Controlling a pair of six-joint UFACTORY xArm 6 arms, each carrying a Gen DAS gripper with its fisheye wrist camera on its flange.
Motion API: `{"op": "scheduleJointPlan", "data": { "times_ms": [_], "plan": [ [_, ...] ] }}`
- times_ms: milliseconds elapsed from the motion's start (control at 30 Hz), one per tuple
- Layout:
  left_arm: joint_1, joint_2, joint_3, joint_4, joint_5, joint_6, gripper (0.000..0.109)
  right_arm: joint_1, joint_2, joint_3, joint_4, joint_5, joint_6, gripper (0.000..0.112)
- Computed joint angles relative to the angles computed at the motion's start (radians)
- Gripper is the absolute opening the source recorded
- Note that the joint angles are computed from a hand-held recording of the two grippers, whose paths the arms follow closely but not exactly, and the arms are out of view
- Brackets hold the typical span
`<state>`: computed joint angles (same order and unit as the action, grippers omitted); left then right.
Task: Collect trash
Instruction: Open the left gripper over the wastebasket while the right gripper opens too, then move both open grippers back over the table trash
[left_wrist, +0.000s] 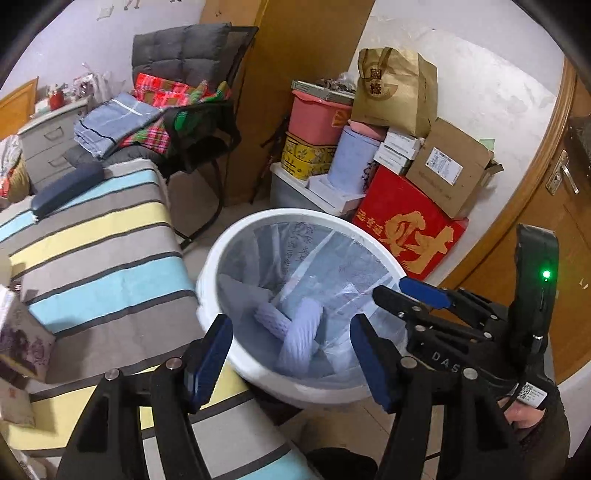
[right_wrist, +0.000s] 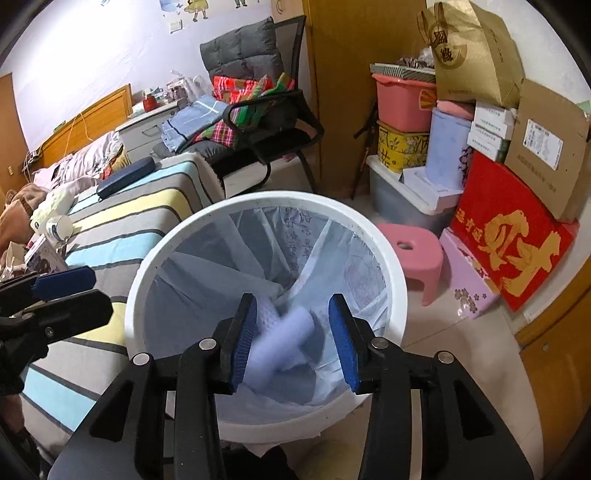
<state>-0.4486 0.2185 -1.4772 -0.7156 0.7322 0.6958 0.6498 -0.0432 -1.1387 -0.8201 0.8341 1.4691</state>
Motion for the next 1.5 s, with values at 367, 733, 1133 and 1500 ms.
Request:
{"op": "scheduleJointPlan", "data": {
  "times_ms": [367,733,1133,1500],
  "plan": [
    [0.06,-0.141,0.135,-0.03,-0.058,0.042,0.066,0.061,0.011,-0.038,-0.055,0.036,0.066,0.042],
    [0.138,-0.295,0.286,-0.05,-0.125,0.096,0.066,0.133,0.071,-0.128,-0.119,0.044,0.132,0.042],
    [0.273,-0.391,0.389,-0.108,-0.133,0.159,0.066,0.187,0.169,-0.236,-0.147,0.004,0.14,0.042],
    [0.473,-0.385,0.397,-0.15,-0.127,0.206,0.066,0.212,0.354,-0.411,-0.028,-0.117,0.017,0.042]
  ]
}}
